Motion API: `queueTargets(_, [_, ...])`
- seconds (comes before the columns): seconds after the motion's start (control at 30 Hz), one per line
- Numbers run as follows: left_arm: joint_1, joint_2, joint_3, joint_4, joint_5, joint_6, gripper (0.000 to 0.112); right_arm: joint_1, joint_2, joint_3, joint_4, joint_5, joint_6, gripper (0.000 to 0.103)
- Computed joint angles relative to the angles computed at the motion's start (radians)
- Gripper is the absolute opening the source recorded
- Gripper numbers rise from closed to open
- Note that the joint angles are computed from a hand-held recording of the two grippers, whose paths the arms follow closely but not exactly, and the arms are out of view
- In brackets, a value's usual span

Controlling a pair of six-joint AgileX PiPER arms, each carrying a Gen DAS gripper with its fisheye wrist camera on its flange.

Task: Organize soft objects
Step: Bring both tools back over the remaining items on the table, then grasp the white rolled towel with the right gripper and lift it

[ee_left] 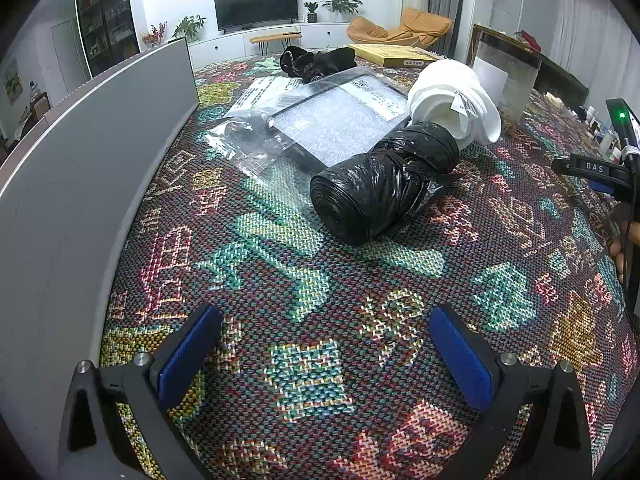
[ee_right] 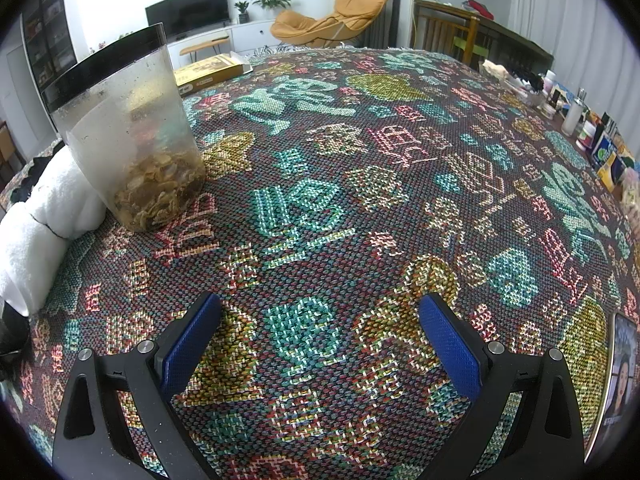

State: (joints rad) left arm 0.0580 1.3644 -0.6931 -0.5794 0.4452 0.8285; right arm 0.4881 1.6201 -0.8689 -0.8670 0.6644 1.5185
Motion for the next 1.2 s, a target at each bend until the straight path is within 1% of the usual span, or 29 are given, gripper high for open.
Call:
queueTargets(0.23, [0.001, 0.000, 0.001, -0.002, 0.000, 0.002, 0.103, 0.000, -0.005, 0.001, 0.012, -0.001, -0.012, 0.100])
queueTargets(0.3, [0.000, -0.001, 0.001, -0.001, 0.000, 0.000, 0.103, 0.000, -0.021, -0.011, 0.075, 0.000, -0.074, 0.099])
queueTargets(0.33, [0.000, -0.001, 0.001, 0.000, 0.000, 0.000, 0.103, 0.005, -0.038, -0.010, 0.094, -0.018, -0.073, 0.099])
queueTargets(0.4, [0.000, -0.001, 0.001, 0.000, -0.001, 0.000, 0.103, 0.045, -0.104, 0.015, 0.069, -0.135, 0.018, 0.099])
queueTargets(0.43, [-0.001, -0.002, 0.001, 0.000, -0.001, -0.001, 0.103, 0.077, -0.110, -0.006, 0.070, -0.191, 0.031, 0.099])
queueTargets(0.47, [-0.001, -0.002, 0.001, 0.000, -0.001, -0.001, 0.103, 0.105, -0.093, -0.045, 0.092, -0.217, 0.003, 0.099])
queueTargets(0.5, [-0.001, -0.002, 0.001, 0.000, -0.001, -0.001, 0.103, 0.134, -0.058, -0.111, 0.142, -0.220, -0.065, 0.099])
queueTargets(0.57, [0.001, -0.001, 0.002, -0.003, -0.001, 0.004, 0.103, 0.171, 0.045, -0.278, 0.293, -0.192, -0.251, 0.099])
queueTargets(0.6, [-0.001, -0.002, 0.002, -0.001, -0.001, 0.000, 0.103, 0.180, 0.099, -0.357, 0.357, -0.168, -0.317, 0.099])
queueTargets(0.7, [-0.001, -0.002, 0.002, 0.000, -0.001, -0.001, 0.103, 0.189, 0.256, -0.568, 0.501, -0.064, -0.454, 0.099])
queueTargets(0.77, [0.001, -0.002, 0.002, -0.004, -0.001, 0.004, 0.103, 0.182, 0.320, -0.640, 0.603, -0.041, -0.545, 0.099])
queueTargets(0.8, [-0.001, -0.003, 0.002, -0.001, -0.001, 0.000, 0.103, 0.185, 0.337, -0.656, 0.621, -0.034, -0.560, 0.099])
queueTargets(0.87, [0.001, -0.002, 0.003, -0.003, -0.001, 0.003, 0.103, 0.197, 0.350, -0.665, 0.596, -0.010, -0.537, 0.097])
queueTargets(0.9, [-0.001, -0.004, 0.003, -0.001, -0.001, 0.000, 0.103, 0.202, 0.344, -0.658, 0.578, -0.001, -0.519, 0.085])
queueTargets(0.93, [0.000, -0.003, 0.003, -0.002, -0.001, 0.002, 0.103, 0.203, 0.335, -0.642, 0.567, 0.004, -0.509, 0.049])
queueTargets(0.97, [0.000, -0.003, 0.003, -0.003, -0.001, 0.003, 0.103, 0.204, 0.322, -0.621, 0.563, 0.017, -0.506, 0.036])
queueTargets(1.1, [-0.001, -0.004, 0.003, -0.001, -0.001, 0.000, 0.103, 0.218, 0.214, -0.494, 0.556, -0.014, -0.498, 0.033])
queueTargets(1.2, [-0.001, -0.005, 0.004, -0.002, -0.002, 0.000, 0.103, 0.249, 0.087, -0.375, 0.567, -0.057, -0.515, 0.032])
